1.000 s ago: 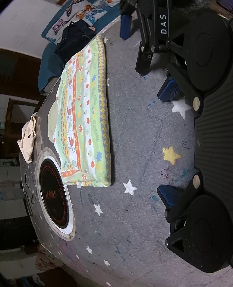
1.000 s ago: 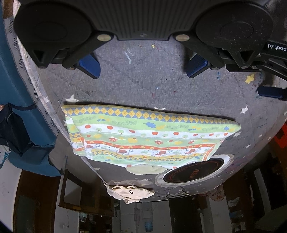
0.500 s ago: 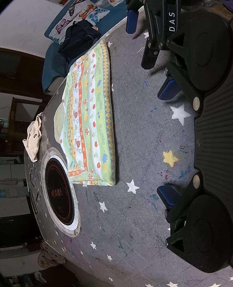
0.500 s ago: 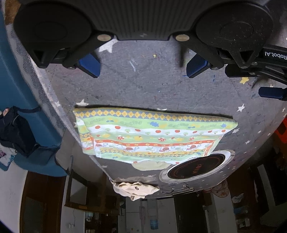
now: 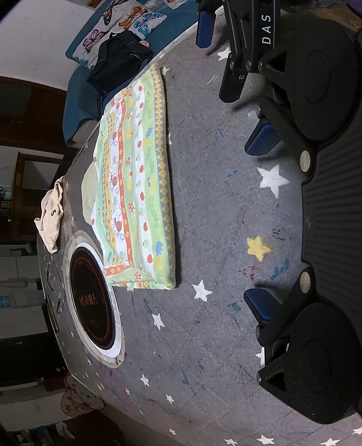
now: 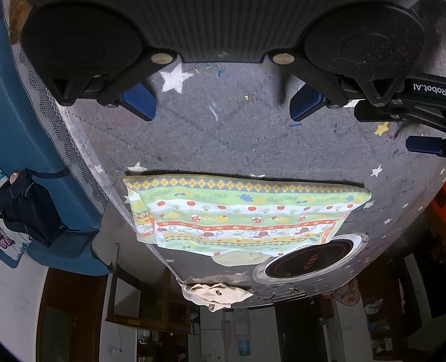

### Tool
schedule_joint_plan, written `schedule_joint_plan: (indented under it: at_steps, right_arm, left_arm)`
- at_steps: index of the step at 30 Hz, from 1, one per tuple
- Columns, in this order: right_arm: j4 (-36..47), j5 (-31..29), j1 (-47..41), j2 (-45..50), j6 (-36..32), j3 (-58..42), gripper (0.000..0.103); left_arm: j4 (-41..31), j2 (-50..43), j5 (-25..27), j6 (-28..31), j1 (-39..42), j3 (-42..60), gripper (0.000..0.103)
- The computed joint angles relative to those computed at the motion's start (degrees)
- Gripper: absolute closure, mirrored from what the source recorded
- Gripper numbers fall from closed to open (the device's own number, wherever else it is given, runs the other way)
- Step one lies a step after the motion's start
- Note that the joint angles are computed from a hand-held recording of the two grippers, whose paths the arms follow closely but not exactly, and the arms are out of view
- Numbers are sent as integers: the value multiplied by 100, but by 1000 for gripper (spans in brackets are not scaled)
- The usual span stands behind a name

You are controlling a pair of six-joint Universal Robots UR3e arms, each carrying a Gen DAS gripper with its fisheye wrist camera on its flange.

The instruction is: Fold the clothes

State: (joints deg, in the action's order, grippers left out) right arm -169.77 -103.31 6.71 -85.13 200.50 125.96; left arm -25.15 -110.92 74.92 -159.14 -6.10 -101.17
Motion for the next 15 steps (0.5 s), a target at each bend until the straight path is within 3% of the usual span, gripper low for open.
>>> schedule_joint_plan:
  at_steps: [15]
  right_arm:
    - [-8,30,-5,-10,-13,17,0]
  left_arm:
    - [32,7,-62,48,7,-30,0]
